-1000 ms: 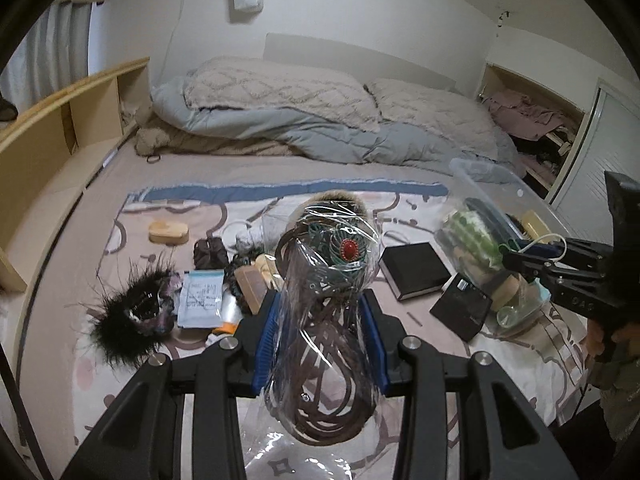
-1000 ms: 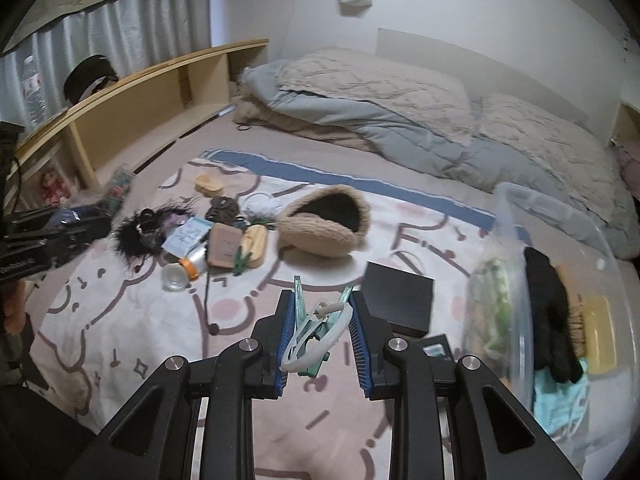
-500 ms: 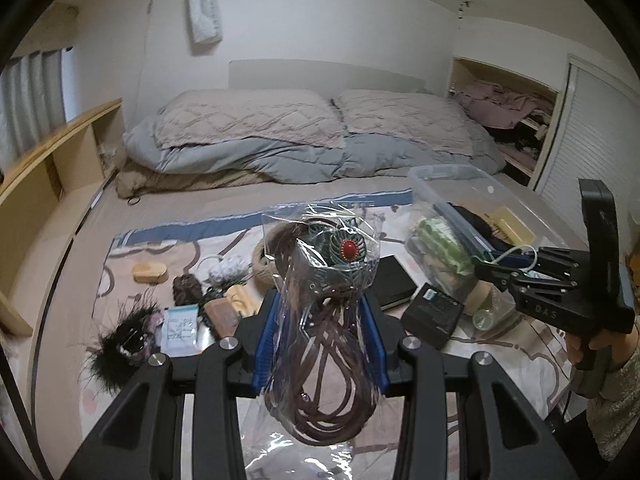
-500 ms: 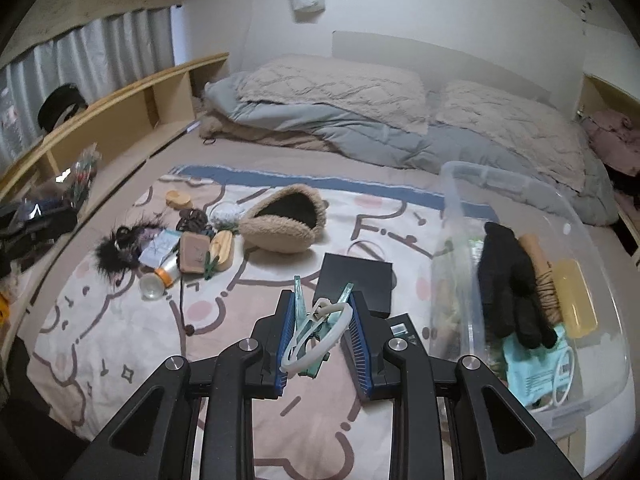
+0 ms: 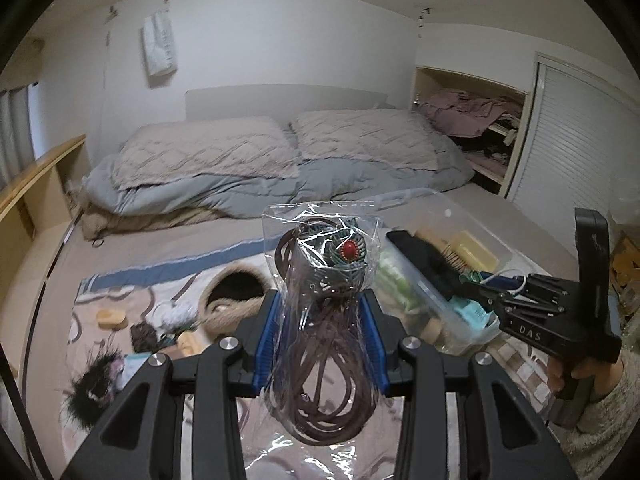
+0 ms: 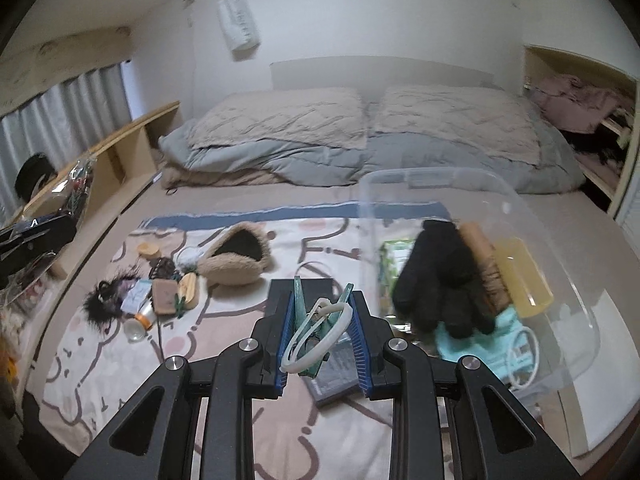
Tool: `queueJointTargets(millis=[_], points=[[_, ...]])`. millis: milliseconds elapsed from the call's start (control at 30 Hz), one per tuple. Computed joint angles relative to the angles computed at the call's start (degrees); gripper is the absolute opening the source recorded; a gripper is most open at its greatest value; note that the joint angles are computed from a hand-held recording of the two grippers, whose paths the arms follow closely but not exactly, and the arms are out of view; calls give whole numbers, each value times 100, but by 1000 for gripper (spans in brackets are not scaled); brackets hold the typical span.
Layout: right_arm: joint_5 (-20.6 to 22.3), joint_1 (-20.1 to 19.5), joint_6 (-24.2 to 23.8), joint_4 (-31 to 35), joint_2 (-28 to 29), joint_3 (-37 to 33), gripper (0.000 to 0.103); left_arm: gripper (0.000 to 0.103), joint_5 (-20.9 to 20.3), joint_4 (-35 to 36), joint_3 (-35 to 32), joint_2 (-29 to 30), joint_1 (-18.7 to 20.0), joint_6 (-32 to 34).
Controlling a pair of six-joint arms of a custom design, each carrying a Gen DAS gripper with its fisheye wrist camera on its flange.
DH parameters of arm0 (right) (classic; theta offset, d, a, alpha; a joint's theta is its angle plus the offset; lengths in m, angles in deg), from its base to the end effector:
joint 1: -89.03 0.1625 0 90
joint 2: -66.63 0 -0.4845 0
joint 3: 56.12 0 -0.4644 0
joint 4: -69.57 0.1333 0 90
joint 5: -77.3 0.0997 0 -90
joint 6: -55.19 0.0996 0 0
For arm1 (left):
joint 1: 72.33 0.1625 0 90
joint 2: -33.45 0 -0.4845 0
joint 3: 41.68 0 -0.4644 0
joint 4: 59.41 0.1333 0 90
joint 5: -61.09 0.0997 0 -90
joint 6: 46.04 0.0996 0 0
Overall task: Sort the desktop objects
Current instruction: 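Carry the cord bag and clothespin toward the clear storage bin with both tools, then lower the clothespin into the bin and open the right tool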
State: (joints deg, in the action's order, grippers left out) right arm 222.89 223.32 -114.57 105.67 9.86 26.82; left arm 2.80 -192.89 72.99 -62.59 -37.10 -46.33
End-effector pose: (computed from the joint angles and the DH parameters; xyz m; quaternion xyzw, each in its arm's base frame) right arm 0.4697 -0.4083 0.2667 0.1446 -0.8539 0.3958 0.3053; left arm -0.3137 -0.4488 0.4610 0.3777 0.8621 -0.3069 0.1409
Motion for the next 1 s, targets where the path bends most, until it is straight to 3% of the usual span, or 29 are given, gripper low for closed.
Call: queueJointTargets(millis=[500, 767, 900, 1000], points=[[204, -318, 15, -580, -1015, 675, 27, 39, -513, -761, -164, 987, -255, 204], [239, -603, 253, -401, -1239, 891, 27, 39, -930, -954, -191, 1410, -158, 126], [53, -758, 466, -200, -1212, 928, 27, 39, -973, -934, -220, 1555, -129, 215], [-371, -886, 561, -55, -1138, 899, 27, 39, -1117, -914, -290, 1619, -80, 146]])
